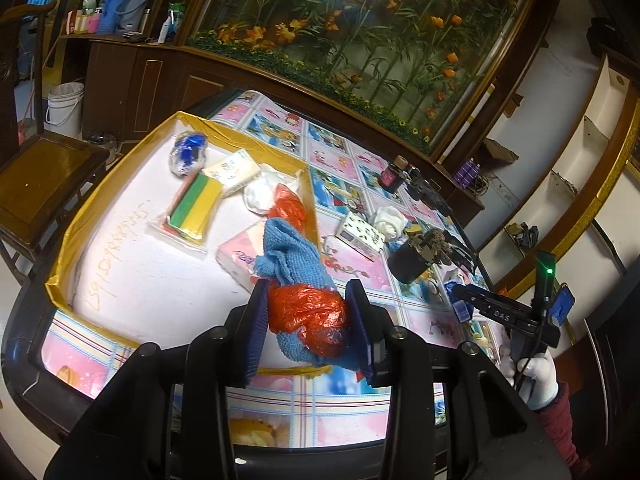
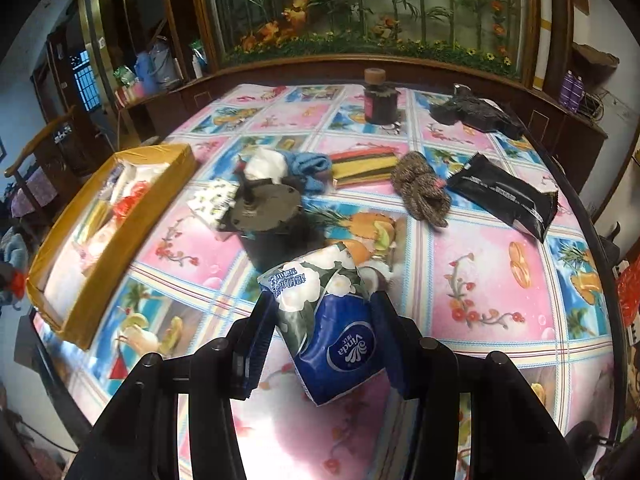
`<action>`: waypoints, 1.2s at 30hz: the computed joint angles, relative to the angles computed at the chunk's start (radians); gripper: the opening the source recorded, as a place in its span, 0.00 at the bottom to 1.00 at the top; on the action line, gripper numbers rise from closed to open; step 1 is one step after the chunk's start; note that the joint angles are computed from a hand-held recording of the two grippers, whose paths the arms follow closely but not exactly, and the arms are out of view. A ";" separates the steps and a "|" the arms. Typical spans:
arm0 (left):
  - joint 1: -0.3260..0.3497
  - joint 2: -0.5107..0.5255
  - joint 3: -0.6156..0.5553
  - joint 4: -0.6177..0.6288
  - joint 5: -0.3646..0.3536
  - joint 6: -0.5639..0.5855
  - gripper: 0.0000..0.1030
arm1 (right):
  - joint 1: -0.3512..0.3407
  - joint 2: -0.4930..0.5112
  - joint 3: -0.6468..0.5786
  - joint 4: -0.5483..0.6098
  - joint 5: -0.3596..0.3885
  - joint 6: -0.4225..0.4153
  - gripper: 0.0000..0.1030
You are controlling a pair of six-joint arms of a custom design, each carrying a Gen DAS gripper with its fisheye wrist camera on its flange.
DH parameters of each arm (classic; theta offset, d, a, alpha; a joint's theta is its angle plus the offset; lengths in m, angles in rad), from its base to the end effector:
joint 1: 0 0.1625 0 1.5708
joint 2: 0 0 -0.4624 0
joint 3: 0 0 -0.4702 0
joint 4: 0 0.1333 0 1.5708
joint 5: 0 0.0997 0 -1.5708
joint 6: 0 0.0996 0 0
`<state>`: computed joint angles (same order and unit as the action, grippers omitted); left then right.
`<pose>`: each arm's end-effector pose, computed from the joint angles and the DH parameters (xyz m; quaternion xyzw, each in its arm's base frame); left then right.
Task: Organize soft objects
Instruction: 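Lift the towel with the left tool and the Vinda pack with the right tool, then carry towel and Vinda pack into the yellow tray and open both tools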
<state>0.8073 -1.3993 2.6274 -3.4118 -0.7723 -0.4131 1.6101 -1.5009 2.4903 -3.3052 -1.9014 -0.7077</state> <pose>-0.1000 -0.4004 0.1758 0.0376 0.8854 -0.4369 0.1541 0.1177 -0.4234 0.2292 0.2795 -0.8772 0.2888 0.2625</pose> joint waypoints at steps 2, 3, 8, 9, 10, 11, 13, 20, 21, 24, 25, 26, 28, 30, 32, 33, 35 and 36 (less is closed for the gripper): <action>0.005 -0.012 0.005 0.001 0.008 -0.003 0.34 | 0.014 -0.009 0.009 0.006 0.011 0.001 0.46; 0.008 -0.019 0.007 0.000 0.012 -0.004 0.34 | 0.023 -0.018 0.014 0.016 0.018 0.004 0.46; 0.024 -0.049 0.016 0.001 0.032 0.001 0.34 | 0.067 -0.027 0.022 0.055 0.046 0.017 0.46; 0.028 -0.053 0.017 0.001 0.037 0.004 0.34 | 0.077 -0.025 0.021 0.064 0.050 0.022 0.46; 0.034 -0.058 0.016 0.004 0.042 0.009 0.34 | 0.086 -0.022 0.019 0.070 0.054 0.025 0.46; 0.040 -0.062 0.014 0.006 0.047 0.014 0.34 | 0.098 -0.018 0.018 0.076 0.058 0.029 0.46; 0.055 -0.071 0.011 0.011 0.055 0.023 0.35 | 0.115 -0.007 0.010 0.090 0.067 0.040 0.46; 0.100 -0.098 -0.002 0.017 0.074 0.066 0.35 | 0.178 0.061 -0.024 0.121 0.086 0.065 0.46; 0.104 -0.102 -0.003 0.016 0.076 0.073 0.35 | 0.186 0.071 -0.029 0.126 0.089 0.069 0.46; 0.112 -0.112 -0.004 0.013 0.081 0.089 0.34 | 0.206 0.103 -0.046 0.144 0.100 0.081 0.46; 0.115 -0.115 -0.002 0.008 0.081 0.096 0.34 | 0.214 0.117 -0.052 0.148 0.102 0.088 0.46; 0.118 -0.119 -0.001 0.005 0.081 0.102 0.34 | 0.225 0.133 -0.058 0.150 0.103 0.095 0.46; 0.121 -0.125 0.001 0.002 0.080 0.109 0.35 | 0.238 0.155 -0.068 0.157 0.107 0.102 0.46; 0.126 -0.133 0.004 0.002 0.076 0.113 0.34 | 0.250 0.179 -0.079 0.166 0.113 0.111 0.46; 0.133 -0.140 0.005 0.004 0.072 0.118 0.35 | 0.258 0.207 -0.093 0.170 0.119 0.115 0.46; 0.136 -0.143 0.006 0.004 0.070 0.119 0.35 | 0.263 0.224 -0.101 0.169 0.119 0.116 0.46; 0.142 -0.149 0.007 0.005 0.063 0.121 0.35 | 0.271 0.257 -0.116 0.164 0.119 0.119 0.46; 0.147 -0.151 0.007 0.005 0.059 0.122 0.35 | 0.276 0.273 -0.123 0.163 0.121 0.122 0.46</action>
<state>0.9538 -1.5501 2.6346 -3.4067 -0.7131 -0.2909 1.8859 -1.2278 2.3674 -3.1421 -1.7807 -0.5857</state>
